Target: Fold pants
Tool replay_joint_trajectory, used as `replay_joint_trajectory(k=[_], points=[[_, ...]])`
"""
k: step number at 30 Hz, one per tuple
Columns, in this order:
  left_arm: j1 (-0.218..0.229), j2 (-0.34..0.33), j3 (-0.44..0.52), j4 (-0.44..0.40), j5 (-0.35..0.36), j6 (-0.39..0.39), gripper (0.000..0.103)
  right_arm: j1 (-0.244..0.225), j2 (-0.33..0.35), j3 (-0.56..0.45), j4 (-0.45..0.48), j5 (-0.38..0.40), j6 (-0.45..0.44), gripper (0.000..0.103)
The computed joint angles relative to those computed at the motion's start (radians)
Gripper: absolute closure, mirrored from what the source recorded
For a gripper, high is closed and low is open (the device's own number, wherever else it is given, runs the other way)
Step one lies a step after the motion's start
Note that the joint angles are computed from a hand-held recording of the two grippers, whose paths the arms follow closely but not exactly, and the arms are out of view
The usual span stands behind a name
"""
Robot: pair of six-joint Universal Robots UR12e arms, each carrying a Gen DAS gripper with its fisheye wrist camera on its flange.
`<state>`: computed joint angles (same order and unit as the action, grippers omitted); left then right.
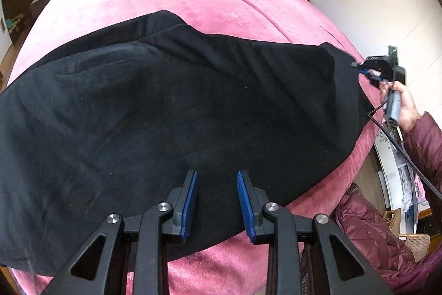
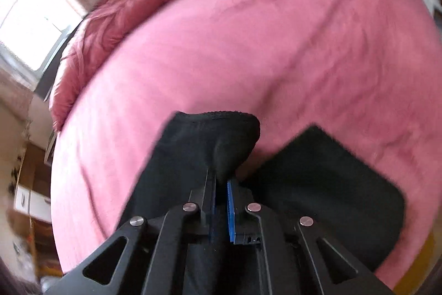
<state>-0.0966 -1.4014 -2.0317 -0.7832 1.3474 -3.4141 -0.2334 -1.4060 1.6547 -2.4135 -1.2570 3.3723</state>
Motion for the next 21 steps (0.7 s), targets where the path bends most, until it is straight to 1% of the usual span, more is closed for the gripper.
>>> replay_joint_trajectory(k=[1, 3, 6, 7, 9, 11, 15, 19, 20, 21], points=[[-0.001, -0.002, 0.001, 0.000, 0.000, -0.001, 0.073, 0.000, -0.015, 0.002, -0.006, -0.005, -0.021, 0.096], [0.003, 0.002, -0.003, 0.005, -0.010, -0.002, 0.073, -0.013, -0.054, 0.023, -0.031, 0.008, -0.035, 0.096], [0.016, 0.005, -0.017, 0.023, -0.024, -0.003, 0.073, -0.044, -0.112, 0.064, -0.041, 0.009, -0.024, 0.096], [0.025, 0.012, -0.023, 0.022, -0.032, 0.001, 0.073, -0.052, -0.122, 0.072, -0.041, 0.008, -0.021, 0.096], [0.032, 0.015, -0.026, 0.020, -0.039, 0.003, 0.073, -0.071, -0.144, 0.098, -0.019, -0.024, -0.036, 0.096], [0.036, 0.018, -0.025, 0.012, -0.038, 0.008, 0.073, -0.091, -0.154, 0.120, 0.026, -0.055, -0.012, 0.097], [0.039, 0.023, -0.019, 0.001, -0.030, 0.012, 0.073, -0.113, -0.157, 0.155, 0.072, -0.087, 0.021, 0.097], [0.041, 0.026, -0.012, -0.012, -0.016, 0.016, 0.073, -0.120, -0.159, 0.185, 0.052, -0.090, 0.028, 0.097], [0.041, 0.026, -0.009, -0.018, -0.012, 0.017, 0.073, -0.124, -0.158, 0.188, 0.052, -0.080, 0.034, 0.096], [0.041, 0.026, -0.008, -0.021, -0.010, 0.018, 0.073, -0.134, -0.159, 0.193, 0.050, -0.050, 0.034, 0.096]])
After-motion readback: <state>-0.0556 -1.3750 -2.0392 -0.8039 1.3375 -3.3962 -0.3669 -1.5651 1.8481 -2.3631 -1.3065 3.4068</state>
